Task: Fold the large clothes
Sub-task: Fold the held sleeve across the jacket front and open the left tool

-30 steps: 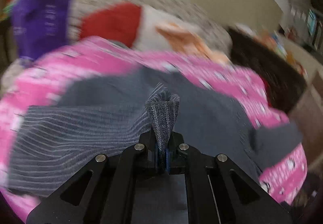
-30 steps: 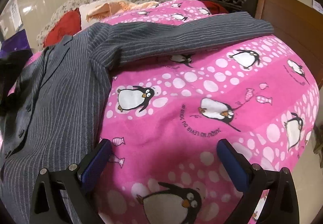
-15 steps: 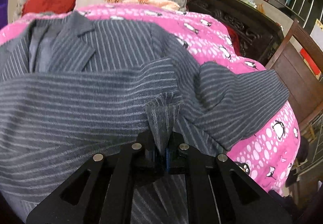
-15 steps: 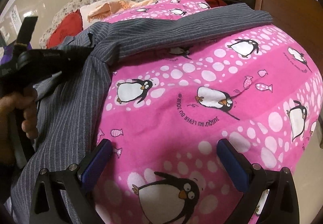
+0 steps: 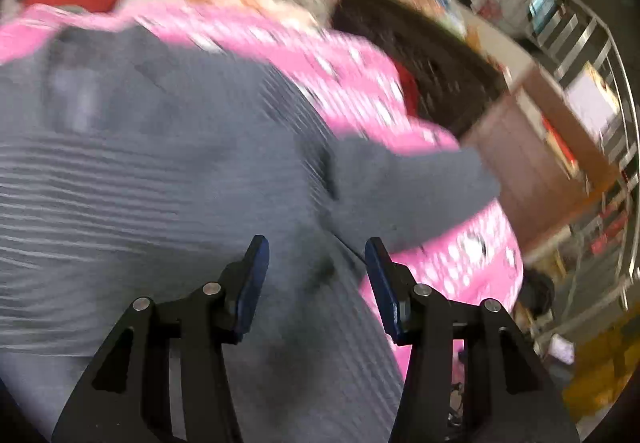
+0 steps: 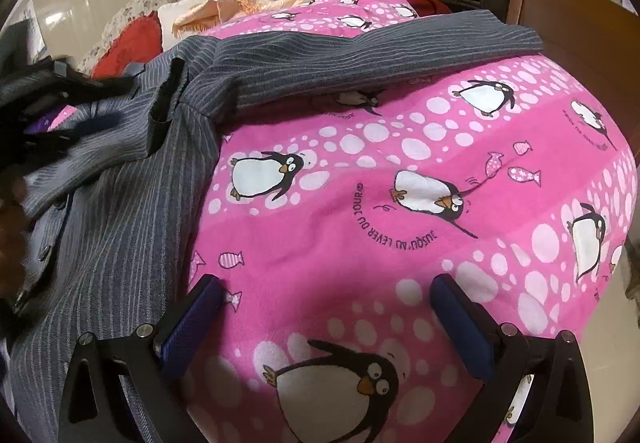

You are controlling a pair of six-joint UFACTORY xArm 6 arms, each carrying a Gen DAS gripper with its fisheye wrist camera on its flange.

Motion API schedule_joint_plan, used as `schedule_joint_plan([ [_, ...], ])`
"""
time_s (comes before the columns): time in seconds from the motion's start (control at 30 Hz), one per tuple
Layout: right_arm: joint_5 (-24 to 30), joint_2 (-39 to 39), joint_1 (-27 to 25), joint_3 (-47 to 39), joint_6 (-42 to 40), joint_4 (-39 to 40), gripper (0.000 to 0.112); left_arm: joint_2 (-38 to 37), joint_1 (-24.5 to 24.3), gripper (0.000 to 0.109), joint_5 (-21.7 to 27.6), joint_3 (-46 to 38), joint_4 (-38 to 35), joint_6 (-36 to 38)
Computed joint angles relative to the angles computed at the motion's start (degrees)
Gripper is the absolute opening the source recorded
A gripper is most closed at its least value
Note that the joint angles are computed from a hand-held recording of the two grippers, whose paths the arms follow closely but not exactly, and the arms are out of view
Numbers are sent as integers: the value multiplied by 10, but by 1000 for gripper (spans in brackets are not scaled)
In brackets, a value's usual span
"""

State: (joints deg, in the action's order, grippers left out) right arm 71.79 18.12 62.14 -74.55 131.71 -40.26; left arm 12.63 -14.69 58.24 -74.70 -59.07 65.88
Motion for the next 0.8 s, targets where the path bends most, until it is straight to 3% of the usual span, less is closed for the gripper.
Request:
schedule_joint_plan([
  [0.1,3,4,0,-6,-6,4,103,6,45,48,-61,-31,-20,2],
  [0.2,4,6,-1,-8,-10,6,103,43,71,48,-188,-72,-9,-8],
  [0.3,6,7,-2,-10,-14,8,103,119,88,47,-278,-138,102,-127],
  [0.37,7,7,-2,-11,-15,9,103,168,101,47,-252,-181,210,-236],
  [0.43,6,7,-2,-12,-15,10,103,190,106,47,-228,-196,257,-266],
  [0.5,17,8,-4,-21,-31,19,98,167,100,47,-267,-160,211,-206],
  [0.53,38,9,-3,-35,-45,18,97,153,100,47,-263,-148,181,-179],
  [0.63,127,21,8,-101,-104,-67,97,126,102,47,-272,-117,108,-115],
  [0.7,89,23,-13,-126,-180,-148,101,117,104,47,-285,-98,77,-87],
  [0.77,-25,29,-59,-138,-248,-179,101,103,108,47,-297,-64,42,-49],
  [0.8,-85,39,-86,-147,-281,-176,96,102,111,48,-304,-49,19,-18],
])
